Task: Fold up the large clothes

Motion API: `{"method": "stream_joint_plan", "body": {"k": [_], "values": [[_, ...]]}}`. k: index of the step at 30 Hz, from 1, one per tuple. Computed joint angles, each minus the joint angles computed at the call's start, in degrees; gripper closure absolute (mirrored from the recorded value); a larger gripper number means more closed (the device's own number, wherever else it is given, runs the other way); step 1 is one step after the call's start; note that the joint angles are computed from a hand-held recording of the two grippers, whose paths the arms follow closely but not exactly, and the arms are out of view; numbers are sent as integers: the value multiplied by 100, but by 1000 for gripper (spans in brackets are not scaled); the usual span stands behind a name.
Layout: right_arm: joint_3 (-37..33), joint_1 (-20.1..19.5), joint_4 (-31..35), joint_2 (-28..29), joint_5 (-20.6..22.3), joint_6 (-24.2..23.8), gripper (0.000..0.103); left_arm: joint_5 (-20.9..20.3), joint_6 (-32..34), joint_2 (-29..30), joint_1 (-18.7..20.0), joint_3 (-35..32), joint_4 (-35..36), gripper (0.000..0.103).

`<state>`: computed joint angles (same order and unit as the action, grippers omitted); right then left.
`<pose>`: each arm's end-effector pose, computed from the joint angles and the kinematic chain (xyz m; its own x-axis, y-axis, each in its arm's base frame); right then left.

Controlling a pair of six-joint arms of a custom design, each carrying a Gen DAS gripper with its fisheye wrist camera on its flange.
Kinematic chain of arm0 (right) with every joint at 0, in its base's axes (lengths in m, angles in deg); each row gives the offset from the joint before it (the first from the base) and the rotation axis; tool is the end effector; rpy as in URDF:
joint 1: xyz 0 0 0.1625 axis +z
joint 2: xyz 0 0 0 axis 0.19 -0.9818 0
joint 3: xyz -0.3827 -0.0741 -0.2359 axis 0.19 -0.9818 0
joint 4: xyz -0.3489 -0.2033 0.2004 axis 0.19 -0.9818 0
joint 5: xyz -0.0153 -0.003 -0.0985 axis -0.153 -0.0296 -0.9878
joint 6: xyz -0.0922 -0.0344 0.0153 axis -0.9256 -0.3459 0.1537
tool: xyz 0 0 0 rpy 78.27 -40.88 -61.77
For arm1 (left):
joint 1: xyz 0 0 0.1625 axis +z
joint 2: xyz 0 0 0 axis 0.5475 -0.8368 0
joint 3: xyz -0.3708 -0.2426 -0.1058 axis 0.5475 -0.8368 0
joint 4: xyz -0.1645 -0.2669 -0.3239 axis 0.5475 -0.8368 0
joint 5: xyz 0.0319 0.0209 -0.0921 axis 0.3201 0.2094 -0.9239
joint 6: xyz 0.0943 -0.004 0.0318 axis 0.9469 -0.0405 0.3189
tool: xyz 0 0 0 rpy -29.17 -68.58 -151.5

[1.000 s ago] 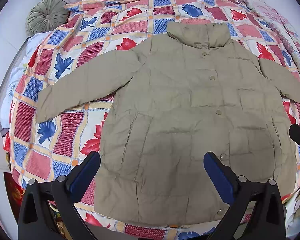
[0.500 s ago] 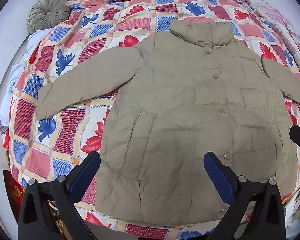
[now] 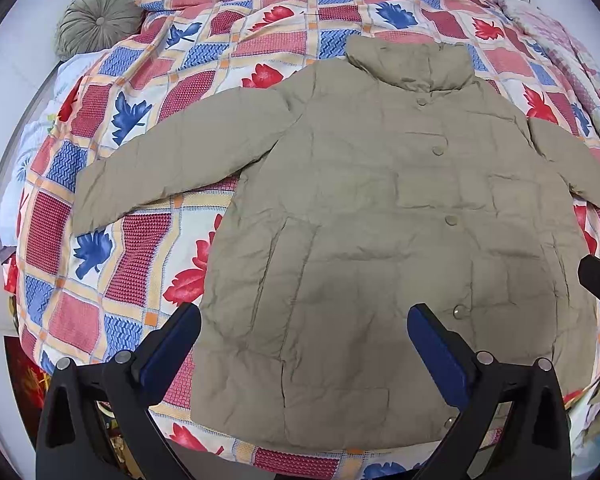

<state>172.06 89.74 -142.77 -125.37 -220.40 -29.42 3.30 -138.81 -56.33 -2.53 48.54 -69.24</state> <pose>0.1467 -0.4679 0.4409 -0.6940 0.2953 0.6566 -0.0172 0.9050 -0.4251 -0.4983 -0.5197 0.0674 -0.6123 0.2242 -0.7582 0.3575 0.9338 -0.0126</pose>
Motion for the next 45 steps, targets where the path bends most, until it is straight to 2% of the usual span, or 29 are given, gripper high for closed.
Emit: {"method": "stream_joint_plan", "body": {"k": [11, 17, 19, 23, 26, 31, 36, 41, 45], "values": [[-15, -26, -18, 114, 51, 16, 0, -91, 57, -58, 127, 133, -115, 0], [85, -117, -344, 166, 446, -173, 0, -512, 71, -256, 419, 433, -424, 0], [141, -163, -491, 201, 661, -241, 0, -540, 69, -342, 552, 564, -559, 0], [236, -251, -675, 319, 1029, -332, 0, -572, 25, -697, 923, 1019, -1477, 0], [191, -347, -431, 483, 1452, -387, 0, -637, -54, -991, 1315, 1374, -2501, 0], [251, -320, -544, 816, 1380, -395, 0, -480, 217, -1184, 1948, 1664, -4069, 0], [264, -397, -585, 1043, 1538, -231, 0, -1047, 636, -1091, 2668, 1596, -5393, 0], [205, -406, -713, 1323, 1583, -193, 0, -1309, 753, -765, 3145, 1198, -5790, 0], [108, -358, -924, 1584, 1549, -231, 0, -1081, 757, -537, 3275, 822, -5739, 0]]}}
